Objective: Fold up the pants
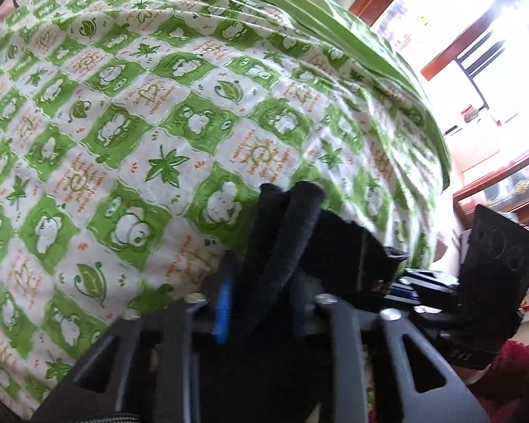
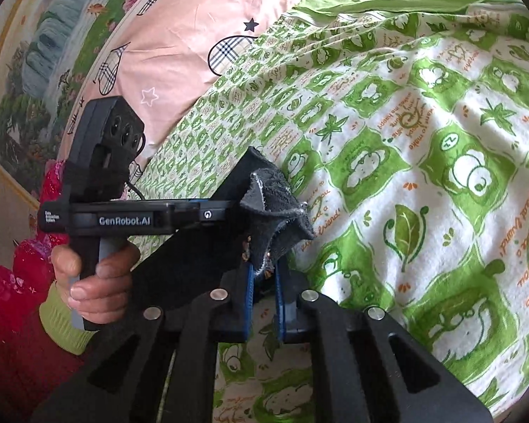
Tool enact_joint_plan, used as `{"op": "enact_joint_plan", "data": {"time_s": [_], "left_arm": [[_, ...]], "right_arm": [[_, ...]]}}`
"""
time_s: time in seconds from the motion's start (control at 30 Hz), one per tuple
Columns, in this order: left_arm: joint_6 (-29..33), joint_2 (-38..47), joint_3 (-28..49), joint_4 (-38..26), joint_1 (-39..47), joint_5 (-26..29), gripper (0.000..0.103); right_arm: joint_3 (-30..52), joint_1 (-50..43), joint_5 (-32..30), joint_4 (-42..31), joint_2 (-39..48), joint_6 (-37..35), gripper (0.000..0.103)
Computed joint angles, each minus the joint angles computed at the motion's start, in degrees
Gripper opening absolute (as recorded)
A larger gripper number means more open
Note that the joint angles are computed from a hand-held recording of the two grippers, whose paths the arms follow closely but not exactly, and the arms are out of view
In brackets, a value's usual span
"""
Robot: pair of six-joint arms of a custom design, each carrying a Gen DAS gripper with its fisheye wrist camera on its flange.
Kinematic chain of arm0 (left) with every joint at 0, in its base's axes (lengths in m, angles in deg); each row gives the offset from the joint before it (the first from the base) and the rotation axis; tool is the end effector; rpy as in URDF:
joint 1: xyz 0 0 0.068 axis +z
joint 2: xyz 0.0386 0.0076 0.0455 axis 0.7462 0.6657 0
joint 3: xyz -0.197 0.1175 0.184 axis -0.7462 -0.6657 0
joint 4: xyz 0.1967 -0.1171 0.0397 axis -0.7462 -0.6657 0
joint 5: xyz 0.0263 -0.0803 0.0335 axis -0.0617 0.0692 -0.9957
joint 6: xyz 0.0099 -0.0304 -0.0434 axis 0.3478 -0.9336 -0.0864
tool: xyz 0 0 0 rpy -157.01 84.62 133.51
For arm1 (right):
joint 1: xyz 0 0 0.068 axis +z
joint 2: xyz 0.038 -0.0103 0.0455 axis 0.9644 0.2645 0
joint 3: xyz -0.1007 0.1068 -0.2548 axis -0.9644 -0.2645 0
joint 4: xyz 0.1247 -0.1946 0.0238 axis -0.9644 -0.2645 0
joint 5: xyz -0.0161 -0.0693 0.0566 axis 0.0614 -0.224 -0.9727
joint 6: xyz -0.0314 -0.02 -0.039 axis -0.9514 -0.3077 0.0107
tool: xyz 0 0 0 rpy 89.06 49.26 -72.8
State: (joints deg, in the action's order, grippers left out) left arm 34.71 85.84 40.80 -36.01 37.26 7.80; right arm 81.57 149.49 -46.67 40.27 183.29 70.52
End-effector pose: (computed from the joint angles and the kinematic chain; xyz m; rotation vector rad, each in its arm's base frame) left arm 0.3665 -0.0887 0.1138 1.1412 2.6576 -0.7143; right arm 0.0774 0.1967 0.0645 0.7702 2.1627 0.8160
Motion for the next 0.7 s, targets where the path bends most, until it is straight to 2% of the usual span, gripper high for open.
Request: {"op": "enact_joint_plan", "data": {"time_s": [0.13, 0.27, 0.4, 0.5, 0.7], "left_arm": [[0.07, -5.76, -6.78, 5.47, 0.05, -0.17, 0.011], [0.91, -11.83, -10.28, 5.34, 2.84, 3.21, 0.011], [3.79, -17.38, -11.61, 1.58, 8.24, 7.35, 0.011], [7.64, -21.14, -12.04, -2.33, 13.68, 10.07, 0.011], [16.77, -26.68, -12.16, -10.76, 25.94, 14.55, 0.011]], "right_arm": [[-0.42, -0.32, -0.17, 0.48, -2.09, -2.53, 0.011], [-0.08, 0.10, 0.90, -1.36, -8.10, -8.92, 0.011], [0.61, -0.28, 0.29, 2.70, -12.01, -18.67, 0.011], [3.21, -0.82, -2.36, 5.61, -13.07, -25.75, 0.011], [13.89, -1.94, -8.97, -0.66, -13.75, -34.56, 0.012]]}}
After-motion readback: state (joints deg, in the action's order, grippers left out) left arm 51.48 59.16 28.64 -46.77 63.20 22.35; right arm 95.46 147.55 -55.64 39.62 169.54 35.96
